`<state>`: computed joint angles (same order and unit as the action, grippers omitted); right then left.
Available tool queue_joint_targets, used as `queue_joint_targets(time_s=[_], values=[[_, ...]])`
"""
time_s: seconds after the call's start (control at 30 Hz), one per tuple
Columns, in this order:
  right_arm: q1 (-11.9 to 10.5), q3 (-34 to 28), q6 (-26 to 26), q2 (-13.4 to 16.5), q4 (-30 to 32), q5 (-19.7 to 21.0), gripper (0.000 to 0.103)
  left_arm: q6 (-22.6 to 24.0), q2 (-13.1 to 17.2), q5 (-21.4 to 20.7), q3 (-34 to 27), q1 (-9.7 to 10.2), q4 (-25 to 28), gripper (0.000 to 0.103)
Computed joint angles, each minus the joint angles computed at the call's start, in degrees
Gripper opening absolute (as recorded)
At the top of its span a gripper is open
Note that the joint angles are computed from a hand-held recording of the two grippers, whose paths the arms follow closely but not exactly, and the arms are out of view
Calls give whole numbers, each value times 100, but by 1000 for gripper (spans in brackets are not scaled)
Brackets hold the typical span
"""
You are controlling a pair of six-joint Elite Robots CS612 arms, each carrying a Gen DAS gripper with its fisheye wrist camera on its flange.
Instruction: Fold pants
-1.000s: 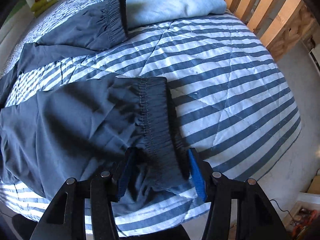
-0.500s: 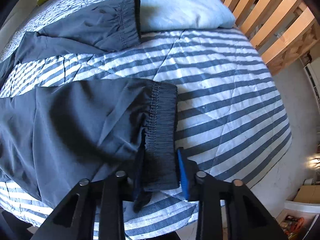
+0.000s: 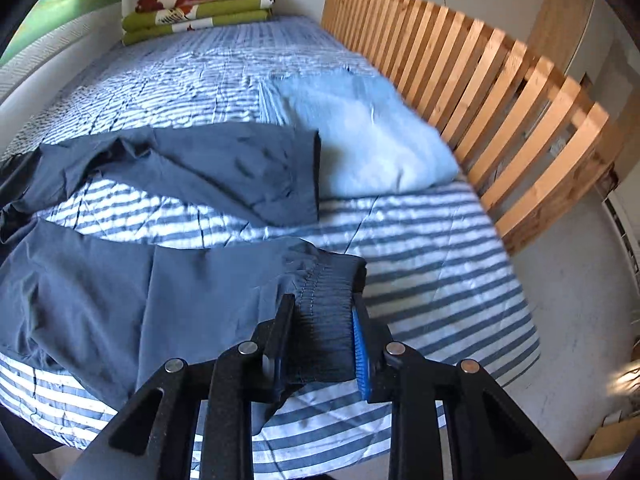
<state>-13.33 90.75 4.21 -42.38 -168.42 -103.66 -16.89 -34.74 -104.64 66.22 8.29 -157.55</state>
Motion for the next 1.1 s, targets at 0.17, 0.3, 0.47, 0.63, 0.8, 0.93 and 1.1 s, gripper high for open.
queue_joint_targets(time_s=[0.17,0.3,0.47,0.63,0.8,0.93,1.1], values=[[-118,-46,105,5,172,37,23,-103,25,122,-58,22,132,9],[-163,-26,151,22,317,-57,23,-111,94,256,-143,-1,284,9],[-211,-95,-5,73,518,-25,32,-75,183,135,-396,24,992,23],[-192,-38,-70,-38,168,162,39,60,33,735,-243,-47,818,30],[-39,-296,-457,18,-93,244,39,193,-46,581,-285,-164,612,30],[79,-745,-651,231,-8,322,39,543,111,405,-747,-394,869,32],[205,-1314,-955,556,74,199,39,984,575,31,-1742,-724,1493,40]])
